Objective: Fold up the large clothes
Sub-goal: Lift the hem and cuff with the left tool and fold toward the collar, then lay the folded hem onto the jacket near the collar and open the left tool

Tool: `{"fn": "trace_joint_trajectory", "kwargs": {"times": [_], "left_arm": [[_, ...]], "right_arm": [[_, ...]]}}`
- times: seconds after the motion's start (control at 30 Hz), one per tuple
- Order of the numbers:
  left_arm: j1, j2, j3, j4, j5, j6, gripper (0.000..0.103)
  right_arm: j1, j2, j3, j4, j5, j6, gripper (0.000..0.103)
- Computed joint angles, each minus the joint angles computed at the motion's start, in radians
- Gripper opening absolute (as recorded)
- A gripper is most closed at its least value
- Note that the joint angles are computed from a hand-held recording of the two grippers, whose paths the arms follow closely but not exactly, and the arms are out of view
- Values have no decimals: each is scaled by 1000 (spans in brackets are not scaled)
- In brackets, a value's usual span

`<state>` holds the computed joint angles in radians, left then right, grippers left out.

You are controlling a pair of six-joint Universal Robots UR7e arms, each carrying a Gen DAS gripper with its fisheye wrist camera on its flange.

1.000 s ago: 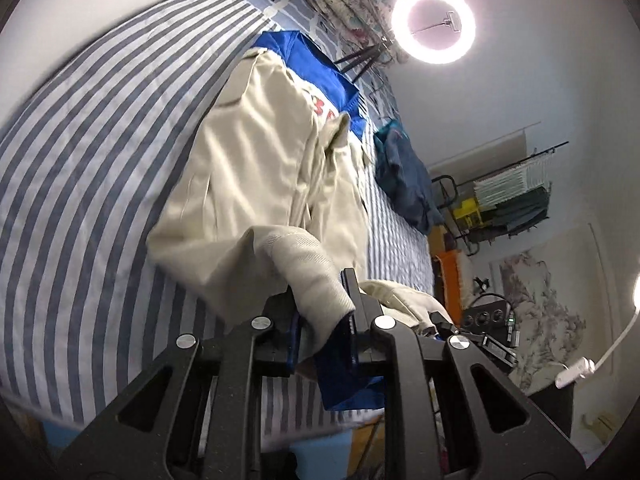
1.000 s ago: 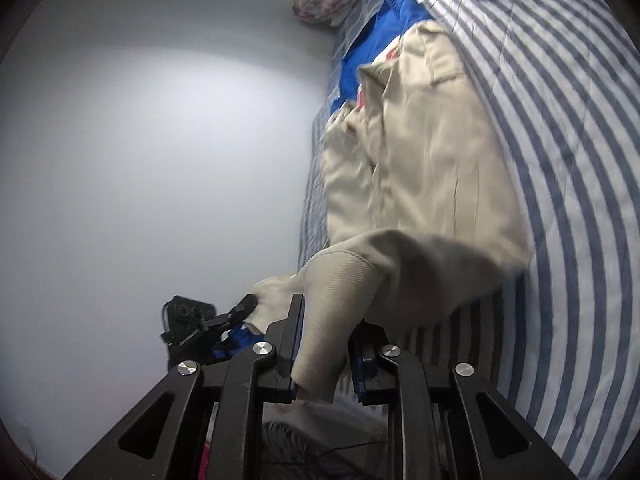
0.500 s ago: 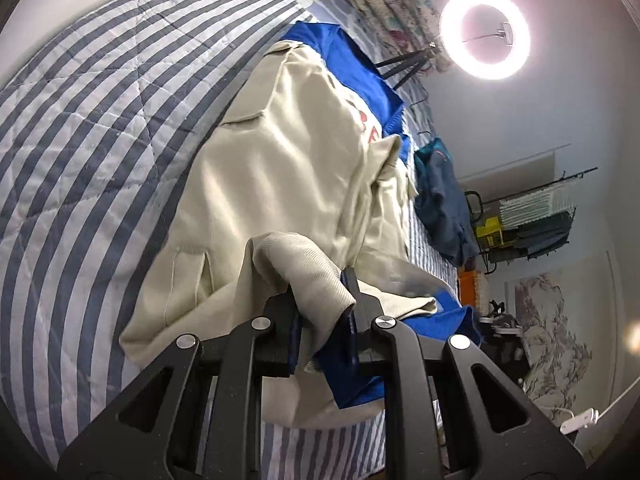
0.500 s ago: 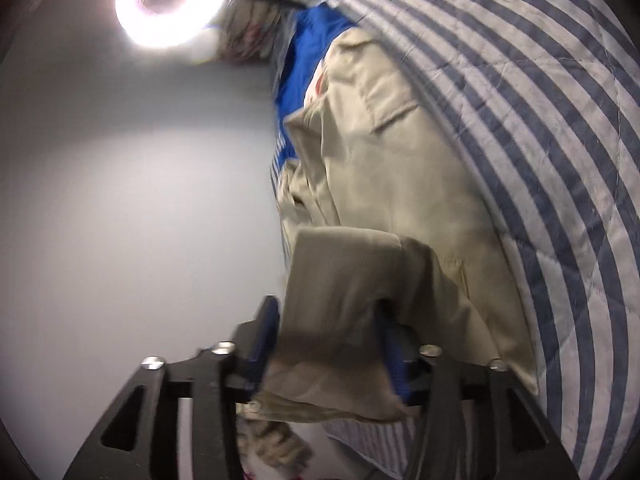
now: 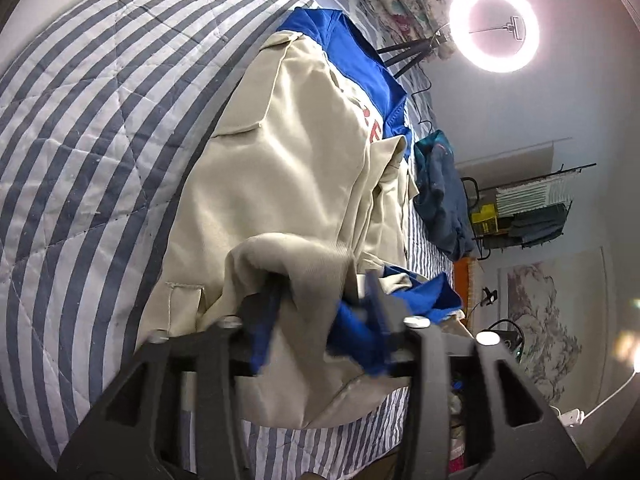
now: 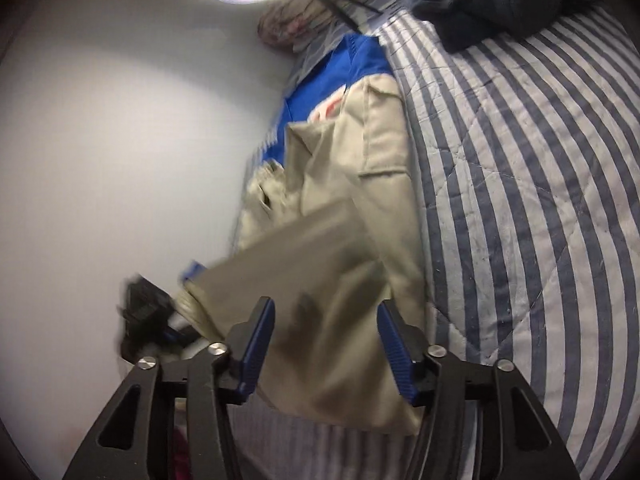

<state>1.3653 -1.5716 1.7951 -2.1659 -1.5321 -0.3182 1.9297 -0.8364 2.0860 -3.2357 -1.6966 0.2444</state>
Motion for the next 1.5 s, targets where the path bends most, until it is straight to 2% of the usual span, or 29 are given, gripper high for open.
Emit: {"fn": "trace_joint_trajectory", "kwargs": {"times": [0.03,0.07,0.17,0.3,0.4,0.53,0.6,0.7,0.77,0.83,0.87,0.93,1.0,1.03,1.1,1.17,1.23,1.3,1.37,1.4,1.5], "left_arm": [[-4,-5,2,-15,9,4,61],[-4,-8,-1,-23,14,9,63],[-17,-18,-18,-26,39,42,64],[-51,-56,-5,22,137,180,64],[-36,-72,20,45,149,222,64],[-16,-68,54,67,150,259,64],[-23,-67,73,78,176,285,63],[-27,-67,90,64,191,304,63],[-22,-66,91,58,187,295,59],[-27,-64,90,64,210,292,43],[-29,-65,90,68,218,298,39],[-29,-64,90,78,201,301,22],[-52,-76,108,69,230,306,17],[-63,-79,116,62,243,306,14],[-76,-91,126,63,253,267,10],[-78,-117,130,62,237,207,8],[-87,-142,142,42,258,179,8],[-97,-116,149,36,353,197,11],[-85,-86,148,40,374,185,16],[-94,-87,156,29,397,190,20],[-133,-116,177,15,444,177,22]], "right_arm": [[13,12,-13,15,-25,-23,54],[32,20,-27,43,-65,-62,54],[82,45,-63,103,-177,-138,54],[106,57,-54,65,-249,-198,55],[94,66,-57,49,-246,-192,59],[63,67,-51,24,-193,-167,59],[51,70,-54,16,-158,-175,58],[49,83,-74,41,-164,-185,58],[46,91,-83,59,-172,-182,58],[37,96,-86,68,-165,-177,58],[34,100,-87,69,-163,-174,58],[32,103,-87,65,-158,-171,58],[29,99,-85,67,-143,-164,38],[30,96,-84,67,-137,-163,33],[46,92,-82,58,-159,-176,15],[65,81,-77,52,-183,-171,6],[75,69,-66,29,-200,-165,3],[80,76,-78,50,-279,-165,2],[74,93,-96,96,-329,-146,2],[79,103,-97,81,-349,-156,2],[104,106,-104,59,-378,-190,4]]}}
